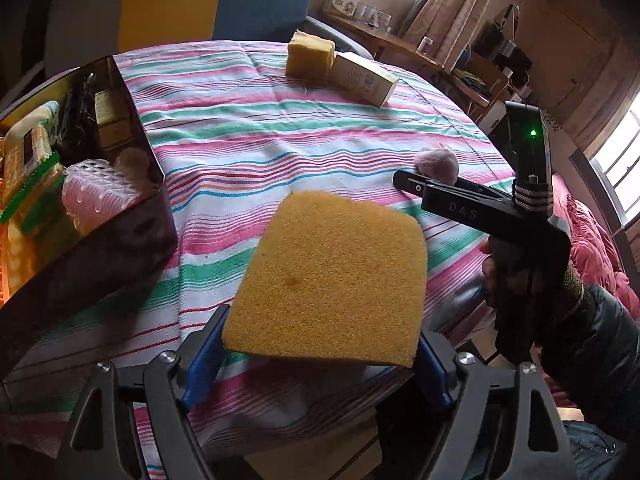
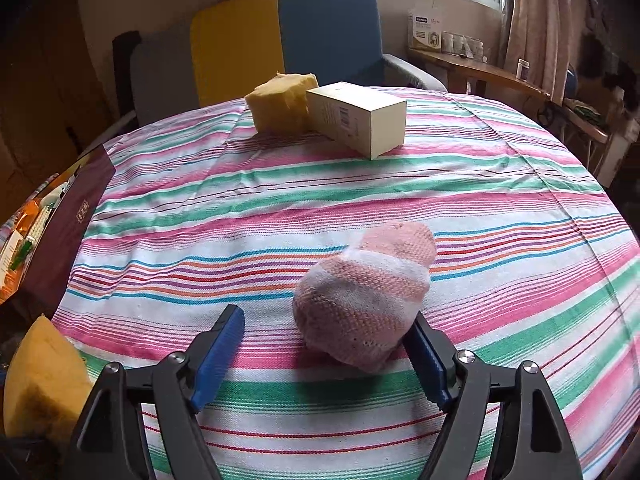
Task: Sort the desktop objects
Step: 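Carry the sponge and sock toward the gold tray with both tools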
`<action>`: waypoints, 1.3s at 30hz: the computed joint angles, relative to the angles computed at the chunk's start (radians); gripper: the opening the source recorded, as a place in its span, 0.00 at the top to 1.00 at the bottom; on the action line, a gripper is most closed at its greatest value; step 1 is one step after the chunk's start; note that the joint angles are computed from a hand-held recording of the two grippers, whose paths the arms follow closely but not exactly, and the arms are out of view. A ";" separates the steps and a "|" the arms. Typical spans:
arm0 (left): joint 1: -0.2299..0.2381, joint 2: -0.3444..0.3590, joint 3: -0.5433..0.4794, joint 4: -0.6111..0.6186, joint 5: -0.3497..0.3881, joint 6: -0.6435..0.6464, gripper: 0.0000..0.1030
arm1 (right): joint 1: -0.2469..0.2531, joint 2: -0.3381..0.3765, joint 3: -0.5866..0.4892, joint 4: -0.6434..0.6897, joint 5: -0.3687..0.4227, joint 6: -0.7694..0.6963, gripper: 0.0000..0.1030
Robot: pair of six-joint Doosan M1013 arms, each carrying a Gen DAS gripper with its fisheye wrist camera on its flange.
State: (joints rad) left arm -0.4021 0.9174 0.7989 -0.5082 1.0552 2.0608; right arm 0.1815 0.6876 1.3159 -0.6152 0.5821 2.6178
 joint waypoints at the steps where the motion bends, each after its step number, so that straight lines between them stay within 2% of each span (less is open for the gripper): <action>1: 0.000 -0.003 0.005 -0.001 -0.009 0.007 0.18 | 0.001 0.001 -0.001 -0.005 0.002 0.005 0.22; 7: -0.025 -0.004 0.003 0.062 -0.071 0.045 0.18 | 0.003 0.004 -0.002 -0.019 -0.002 0.011 0.17; 12: -0.027 0.033 -0.054 0.033 -0.024 0.033 0.20 | 0.001 0.001 0.008 -0.008 -0.036 -0.016 0.10; 19: -0.034 0.026 -0.022 0.053 -0.080 0.026 0.20 | -0.013 -0.031 0.054 0.089 -0.113 -0.095 0.07; 24: -0.040 0.015 0.004 0.072 -0.118 0.031 0.20 | -0.032 -0.071 0.101 0.191 -0.154 -0.089 0.07; 30: -0.040 0.012 0.011 0.067 -0.129 0.036 0.19 | -0.037 -0.081 0.106 0.135 -0.127 -0.027 0.07; 37: -0.037 0.025 -0.015 0.064 -0.099 0.017 0.19 | -0.031 -0.030 0.013 0.070 -0.031 -0.049 0.07; 38: -0.037 0.026 -0.018 0.064 -0.097 0.017 0.19 | -0.030 -0.023 0.002 0.063 -0.021 -0.046 0.08; 39: -0.037 0.026 -0.019 0.066 -0.095 0.017 0.19 | -0.029 -0.016 -0.008 0.063 -0.013 -0.054 0.16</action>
State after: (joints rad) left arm -0.4393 0.9435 0.7802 -0.4425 0.9601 2.0779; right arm 0.1522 0.6714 1.3078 -0.5525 0.5693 2.5640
